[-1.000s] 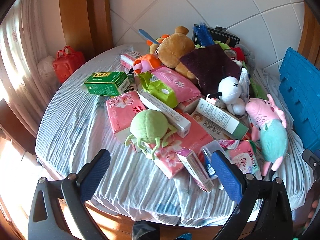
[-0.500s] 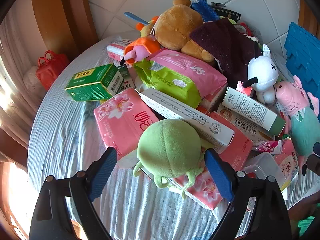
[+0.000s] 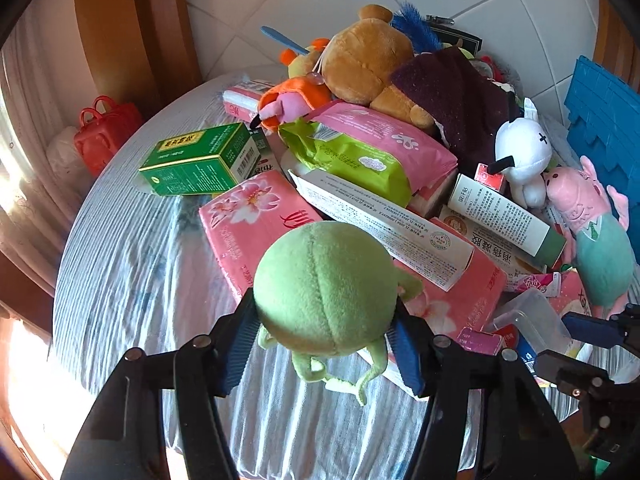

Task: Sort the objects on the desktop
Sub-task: 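Grasp the green one-eyed plush with the left tool while the right tool grasps the clear plastic box, then carry the green plush and clear box over the blue crate with both tools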

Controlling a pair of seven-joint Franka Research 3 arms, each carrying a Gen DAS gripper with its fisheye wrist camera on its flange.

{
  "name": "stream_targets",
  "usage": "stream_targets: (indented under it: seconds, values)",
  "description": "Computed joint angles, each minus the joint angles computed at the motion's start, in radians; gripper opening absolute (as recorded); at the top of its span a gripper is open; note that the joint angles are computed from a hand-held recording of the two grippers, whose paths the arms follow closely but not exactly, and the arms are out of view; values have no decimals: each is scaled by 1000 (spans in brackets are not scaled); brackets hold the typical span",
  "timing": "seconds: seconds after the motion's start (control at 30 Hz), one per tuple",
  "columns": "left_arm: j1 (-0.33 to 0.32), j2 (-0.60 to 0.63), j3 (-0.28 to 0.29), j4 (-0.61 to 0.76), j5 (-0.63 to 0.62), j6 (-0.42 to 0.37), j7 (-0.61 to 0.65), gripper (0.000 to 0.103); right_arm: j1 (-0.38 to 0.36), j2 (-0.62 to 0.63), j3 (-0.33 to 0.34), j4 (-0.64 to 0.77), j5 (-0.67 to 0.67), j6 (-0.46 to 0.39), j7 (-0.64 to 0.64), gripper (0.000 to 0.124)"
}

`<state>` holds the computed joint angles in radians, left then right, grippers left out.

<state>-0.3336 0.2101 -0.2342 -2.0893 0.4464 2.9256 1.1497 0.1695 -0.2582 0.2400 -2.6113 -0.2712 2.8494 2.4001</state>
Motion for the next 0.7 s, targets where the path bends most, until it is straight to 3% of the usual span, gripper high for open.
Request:
stream_targets:
  seconds: [0.2, 0.37, 0.57, 0.7]
  values:
    - [4, -29, -2, -4, 4, 23, 1, 60, -4, 70, -19, 45, -54, -1, -8, 33]
    - [-7, -34, 8, 26, 51, 72, -11, 60, -42, 20, -14, 50, -112, 17, 47, 32]
    - [37, 9, -73, 110, -82, 113, 168, 60, -170, -51, 63, 99, -279, -30, 204, 32]
    - [105, 52, -196, 184, -239, 104, 358, 60, -211, -113, 74, 135, -368, -117, 291, 32]
